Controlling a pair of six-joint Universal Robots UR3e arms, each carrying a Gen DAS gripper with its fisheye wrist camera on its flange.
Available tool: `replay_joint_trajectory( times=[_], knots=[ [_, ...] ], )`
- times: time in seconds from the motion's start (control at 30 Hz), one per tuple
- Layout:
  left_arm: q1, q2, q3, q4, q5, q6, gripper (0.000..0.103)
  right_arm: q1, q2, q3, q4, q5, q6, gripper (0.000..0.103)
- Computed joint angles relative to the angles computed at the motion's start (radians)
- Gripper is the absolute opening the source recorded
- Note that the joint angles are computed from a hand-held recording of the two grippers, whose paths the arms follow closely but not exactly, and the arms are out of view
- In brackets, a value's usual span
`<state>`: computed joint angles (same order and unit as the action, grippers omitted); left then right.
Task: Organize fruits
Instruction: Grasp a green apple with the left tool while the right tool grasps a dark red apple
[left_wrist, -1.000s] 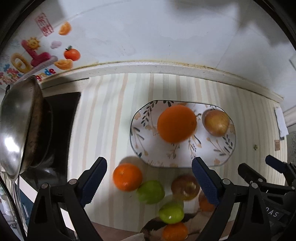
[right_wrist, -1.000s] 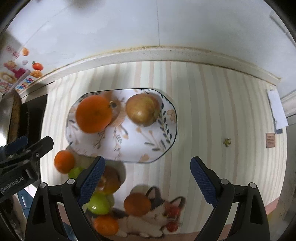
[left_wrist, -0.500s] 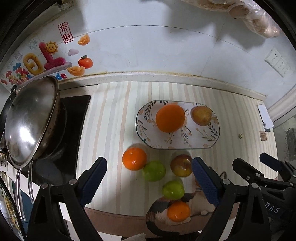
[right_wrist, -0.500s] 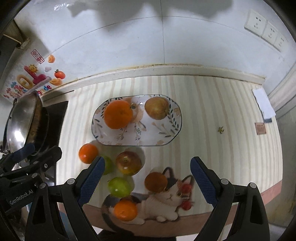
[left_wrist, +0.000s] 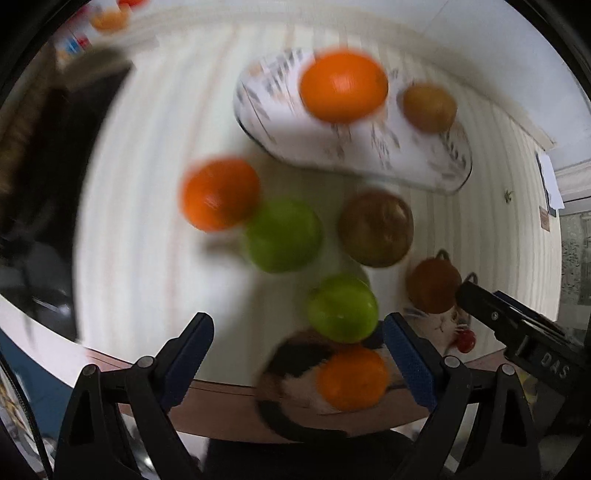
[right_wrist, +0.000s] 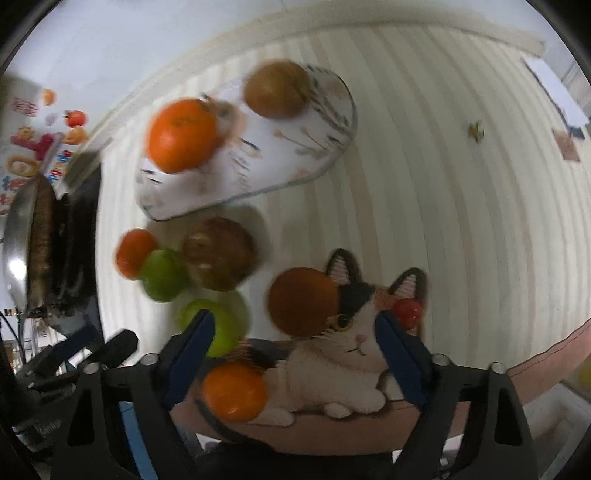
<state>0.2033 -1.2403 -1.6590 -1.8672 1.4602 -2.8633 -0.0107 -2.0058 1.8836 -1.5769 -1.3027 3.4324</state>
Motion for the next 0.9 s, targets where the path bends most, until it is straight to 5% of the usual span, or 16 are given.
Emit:
replay_joint_trajectory(
  times=[0.2,0.33,0.73,0.83,0.9],
  knots=[
    [-0.113,-0.091,-0.12,0.136,-0.029,-0.117,0.091,-0.068,-0.069,0.064,0.037,-0.001,-0.074,0.084],
    [-0.186,-0.118,-0.165,0.212,0.002,-0.162,0.059,-0.108,-0.099,0.08,0.058,-0.009,-0.117,0.084],
    [-0.038,0.077,-0.274,0.198,0.105,-0.034,0.058,0.037,0.133,0.062,-0.116,0.002,-0.123,0.083],
    [0.003,0.086,-0.293,0.194,0.1,-0.026,0.058,0.127,0.237,0.042,-0.203,-0.046,-0.102,0.061],
    [0.008,0.087,-0.294,0.198,0.097,-0.023,0.058,0.162,0.265,0.037,-0.232,-0.076,-0.085,0.06]
  ],
)
